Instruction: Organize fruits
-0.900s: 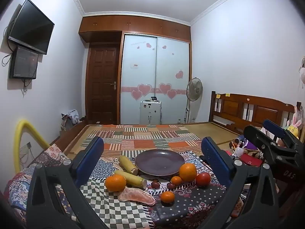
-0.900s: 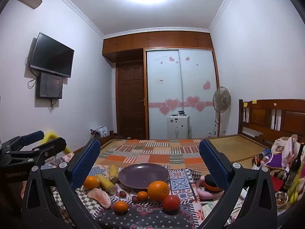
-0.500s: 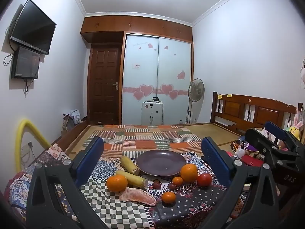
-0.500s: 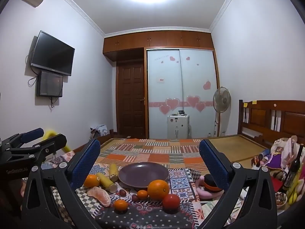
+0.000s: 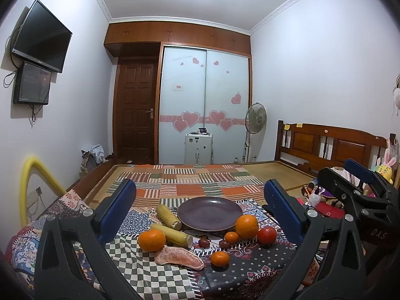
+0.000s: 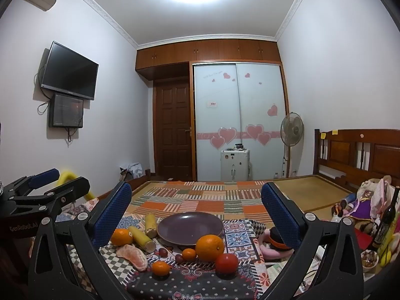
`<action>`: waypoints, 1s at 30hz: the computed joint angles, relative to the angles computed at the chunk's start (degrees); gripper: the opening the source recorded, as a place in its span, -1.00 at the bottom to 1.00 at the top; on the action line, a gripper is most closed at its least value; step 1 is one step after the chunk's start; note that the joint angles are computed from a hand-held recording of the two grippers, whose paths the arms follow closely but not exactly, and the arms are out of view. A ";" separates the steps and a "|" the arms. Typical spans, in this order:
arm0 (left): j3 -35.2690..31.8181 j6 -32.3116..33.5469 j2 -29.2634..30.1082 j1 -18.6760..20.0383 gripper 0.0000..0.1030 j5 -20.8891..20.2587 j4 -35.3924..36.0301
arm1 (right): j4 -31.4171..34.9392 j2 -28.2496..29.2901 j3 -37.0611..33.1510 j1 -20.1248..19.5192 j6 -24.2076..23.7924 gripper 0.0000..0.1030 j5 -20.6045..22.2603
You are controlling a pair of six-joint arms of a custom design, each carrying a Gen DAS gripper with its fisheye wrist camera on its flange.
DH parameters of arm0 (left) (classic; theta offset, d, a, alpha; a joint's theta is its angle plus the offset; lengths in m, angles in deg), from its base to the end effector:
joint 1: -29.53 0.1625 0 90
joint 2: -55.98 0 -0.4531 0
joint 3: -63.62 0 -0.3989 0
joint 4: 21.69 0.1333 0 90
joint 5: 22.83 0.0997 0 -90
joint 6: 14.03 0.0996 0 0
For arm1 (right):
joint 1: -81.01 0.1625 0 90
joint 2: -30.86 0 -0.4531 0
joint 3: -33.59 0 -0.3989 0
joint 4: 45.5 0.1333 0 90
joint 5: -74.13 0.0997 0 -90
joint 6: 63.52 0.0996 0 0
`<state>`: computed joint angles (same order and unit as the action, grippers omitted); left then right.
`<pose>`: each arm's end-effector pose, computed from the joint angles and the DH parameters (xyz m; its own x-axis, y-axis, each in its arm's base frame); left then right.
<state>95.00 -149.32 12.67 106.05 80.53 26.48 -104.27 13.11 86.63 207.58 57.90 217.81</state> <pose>-0.0651 -0.7445 0.4181 -0.5446 0.6944 -0.4703 0.7330 0.1215 -0.6693 0.5496 -0.6518 0.0022 -0.6801 0.3985 0.6154 -0.6579 0.0385 -0.7521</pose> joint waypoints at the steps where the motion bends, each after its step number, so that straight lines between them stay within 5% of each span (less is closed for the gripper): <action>1: 1.59 -0.14 -0.89 -0.17 1.00 -0.09 -0.84 | 0.02 0.00 -0.05 0.01 -0.08 1.00 0.06; 30: 2.82 -0.22 -1.47 -0.42 1.00 0.09 -1.25 | 0.54 0.49 -0.85 0.12 0.06 1.00 0.14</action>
